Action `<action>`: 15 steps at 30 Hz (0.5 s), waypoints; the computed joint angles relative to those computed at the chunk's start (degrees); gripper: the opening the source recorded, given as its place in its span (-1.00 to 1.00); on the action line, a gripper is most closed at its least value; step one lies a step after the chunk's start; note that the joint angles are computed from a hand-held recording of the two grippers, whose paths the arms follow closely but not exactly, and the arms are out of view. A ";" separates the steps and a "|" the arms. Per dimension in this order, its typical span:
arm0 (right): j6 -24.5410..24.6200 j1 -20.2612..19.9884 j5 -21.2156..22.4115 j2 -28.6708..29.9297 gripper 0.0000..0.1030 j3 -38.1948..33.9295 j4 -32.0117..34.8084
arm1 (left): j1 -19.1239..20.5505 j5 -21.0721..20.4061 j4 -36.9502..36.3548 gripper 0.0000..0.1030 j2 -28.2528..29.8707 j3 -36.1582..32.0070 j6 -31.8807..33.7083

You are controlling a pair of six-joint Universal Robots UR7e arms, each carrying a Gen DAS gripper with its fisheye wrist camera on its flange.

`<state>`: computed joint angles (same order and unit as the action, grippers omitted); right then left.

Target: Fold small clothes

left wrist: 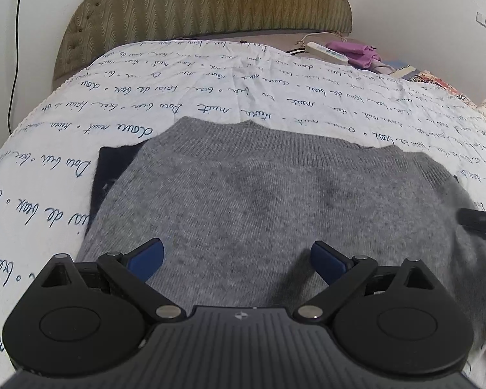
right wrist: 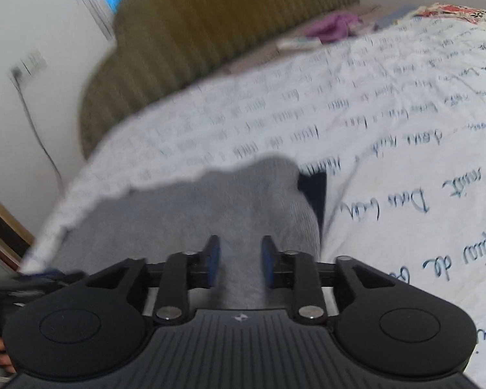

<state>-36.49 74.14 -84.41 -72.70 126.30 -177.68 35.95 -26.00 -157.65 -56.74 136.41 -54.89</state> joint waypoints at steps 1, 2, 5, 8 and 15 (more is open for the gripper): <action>0.65 0.40 -2.65 1.89 -0.38 -0.68 -2.36 | -0.27 -0.25 0.22 0.91 -0.40 0.43 -0.41; 1.98 0.71 -4.84 3.44 -0.38 -1.21 -4.99 | -0.58 -0.44 0.24 0.91 -0.75 0.90 -0.69; 4.58 0.86 -2.80 2.60 -0.33 -0.26 -7.38 | -1.39 -0.66 0.37 0.91 -1.57 2.17 -1.25; 0.93 2.12 -1.90 1.32 0.24 2.09 -8.66 | -1.85 -0.87 0.18 0.91 -2.03 3.08 -1.78; -4.14 5.62 -11.00 3.98 0.43 5.03 -13.88 | -3.33 -1.53 0.45 0.91 -3.10 5.30 -2.48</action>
<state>-40.62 79.76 -95.41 -68.72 131.33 -191.56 32.62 -27.53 -157.20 -59.84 141.71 -57.37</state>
